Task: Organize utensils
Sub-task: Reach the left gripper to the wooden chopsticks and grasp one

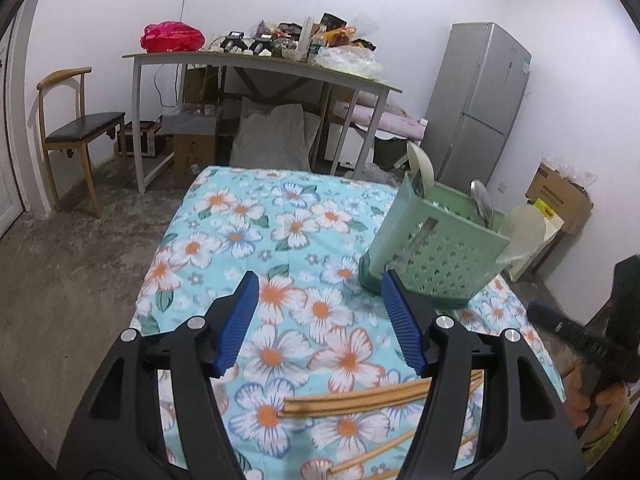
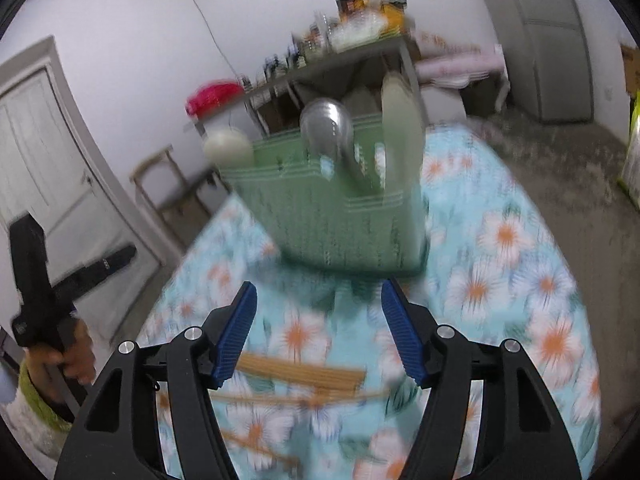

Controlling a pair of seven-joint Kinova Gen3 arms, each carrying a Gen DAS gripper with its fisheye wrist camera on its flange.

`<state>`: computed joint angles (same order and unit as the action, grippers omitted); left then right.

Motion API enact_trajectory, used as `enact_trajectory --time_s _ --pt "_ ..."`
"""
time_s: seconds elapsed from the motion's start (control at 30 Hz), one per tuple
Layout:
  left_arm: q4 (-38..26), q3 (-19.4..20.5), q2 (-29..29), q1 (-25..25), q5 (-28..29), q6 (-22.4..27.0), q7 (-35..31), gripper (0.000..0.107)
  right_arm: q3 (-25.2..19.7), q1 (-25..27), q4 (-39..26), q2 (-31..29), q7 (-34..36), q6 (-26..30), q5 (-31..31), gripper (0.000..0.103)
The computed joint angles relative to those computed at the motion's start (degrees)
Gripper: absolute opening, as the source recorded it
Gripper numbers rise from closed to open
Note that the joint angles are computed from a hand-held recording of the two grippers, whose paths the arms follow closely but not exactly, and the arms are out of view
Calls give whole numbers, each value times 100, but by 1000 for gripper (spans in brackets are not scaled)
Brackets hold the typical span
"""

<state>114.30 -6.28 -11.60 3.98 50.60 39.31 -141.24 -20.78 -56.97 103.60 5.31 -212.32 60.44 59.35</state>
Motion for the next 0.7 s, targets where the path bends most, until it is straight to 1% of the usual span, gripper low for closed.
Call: enact_trajectory --time_s 0.13,0.2,0.33,0.6,0.7 --pt "106 -14 -73 -26 -127 93 93 62 58 113 27 77 -5 -488 -539 63" --pt "137 -8 -94 -32 -207 141 172 62 104 163 -29 136 151 -615 -837 63" --pt "200 -27 -133 -18 -278 180 193 62 220 203 -113 214 371 -812 -1232 63" --pt "272 -48 -180 26 -357 183 218 62 361 136 -265 287 580 -829 -1504 63" --pt "276 -43 -175 32 -396 195 247 62 380 133 -258 282 569 -849 -1549 65"
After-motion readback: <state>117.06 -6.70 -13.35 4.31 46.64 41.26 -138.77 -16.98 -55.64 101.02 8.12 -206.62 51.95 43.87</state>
